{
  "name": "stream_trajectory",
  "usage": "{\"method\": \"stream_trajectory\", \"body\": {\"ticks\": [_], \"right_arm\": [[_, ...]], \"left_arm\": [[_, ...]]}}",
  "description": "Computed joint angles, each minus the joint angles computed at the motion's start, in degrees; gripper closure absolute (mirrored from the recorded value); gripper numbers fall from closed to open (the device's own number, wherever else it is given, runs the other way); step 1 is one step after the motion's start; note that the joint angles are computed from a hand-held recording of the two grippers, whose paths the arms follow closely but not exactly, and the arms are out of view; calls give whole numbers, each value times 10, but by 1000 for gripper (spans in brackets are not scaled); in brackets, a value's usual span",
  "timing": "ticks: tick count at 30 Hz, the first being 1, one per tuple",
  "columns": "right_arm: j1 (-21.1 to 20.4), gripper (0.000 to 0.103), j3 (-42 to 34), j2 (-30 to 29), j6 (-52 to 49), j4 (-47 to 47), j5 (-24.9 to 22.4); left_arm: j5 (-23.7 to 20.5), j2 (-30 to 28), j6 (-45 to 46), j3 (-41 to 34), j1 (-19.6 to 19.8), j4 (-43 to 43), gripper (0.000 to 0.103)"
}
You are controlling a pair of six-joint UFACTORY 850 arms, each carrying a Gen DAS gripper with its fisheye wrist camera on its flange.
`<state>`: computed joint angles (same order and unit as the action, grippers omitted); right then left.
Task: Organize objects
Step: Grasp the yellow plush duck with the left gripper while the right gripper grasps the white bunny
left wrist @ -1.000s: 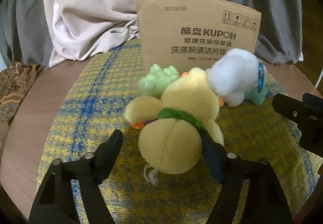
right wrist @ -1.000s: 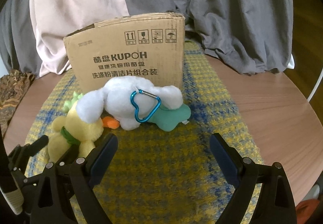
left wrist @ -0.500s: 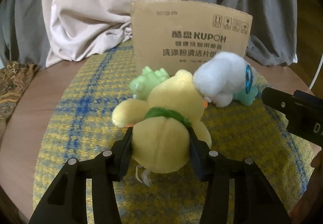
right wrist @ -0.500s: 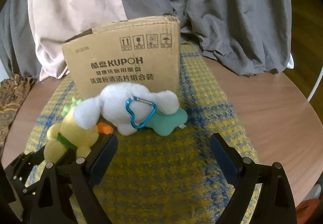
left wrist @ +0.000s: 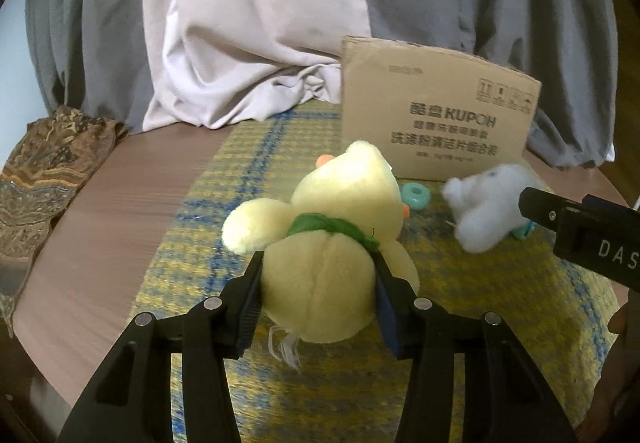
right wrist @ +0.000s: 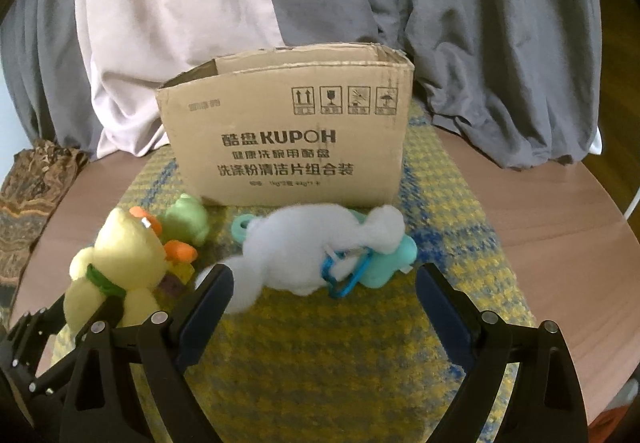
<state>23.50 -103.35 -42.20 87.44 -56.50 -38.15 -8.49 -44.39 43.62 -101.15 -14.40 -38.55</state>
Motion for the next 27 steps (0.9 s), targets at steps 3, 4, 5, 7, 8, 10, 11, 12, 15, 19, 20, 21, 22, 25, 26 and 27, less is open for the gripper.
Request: {"method": "stream_trajectory", "body": {"ticks": [3, 4, 5, 7, 8, 10, 11, 12, 15, 19, 20, 21, 22, 25, 26, 27], "right_arm": [[-3, 10, -14, -7, -5, 6, 0], [-5, 10, -22, -12, -11, 13, -2], [-6, 10, -31, -18, -18, 19, -4], [-10, 11, -54, -34, -50, 49, -10], [-12, 11, -65, -41, -69, 67, -13], [-15, 11, -76, -51, -92, 91, -16], [-16, 11, -78, -54, -98, 99, -17], [-17, 11, -78, -57, -107, 111, -15], [-19, 10, -93, -71, -146, 141, -23], [-15, 10, -122, -93, -179, 145, -57], [-16, 10, -129, -98, -187, 149, -64], [-17, 10, -137, -104, -196, 156, -74], [-19, 10, -148, -111, -204, 163, -85], [-22, 13, -162, -122, -212, 170, -99], [-21, 15, -161, -121, -207, 164, -101], [-21, 22, -160, -121, -203, 159, -103]], "left_arm": [[-1, -4, -20, -8, 3, 16, 54], [1, -4, -22, -8, 4, 18, 54], [1, -5, -30, -10, 4, 26, 54], [-3, -10, -46, -18, 5, 40, 54], [-3, -11, -50, -18, 5, 43, 54], [-6, -14, -62, -22, 5, 55, 54], [-6, -15, -66, -23, 5, 59, 54], [-7, -17, -72, -24, 4, 66, 54], [-10, -20, -87, -27, 2, 82, 54], [-12, -24, -99, -31, -2, 98, 54], [-13, -26, -102, -33, -2, 102, 54], [-13, -27, -109, -34, -3, 109, 54], [-14, -28, -115, -37, -4, 115, 54], [-18, -32, -121, -44, -6, 118, 54], [-19, -33, -123, -46, -7, 119, 54], [-19, -34, -127, -47, -7, 122, 54]]}}
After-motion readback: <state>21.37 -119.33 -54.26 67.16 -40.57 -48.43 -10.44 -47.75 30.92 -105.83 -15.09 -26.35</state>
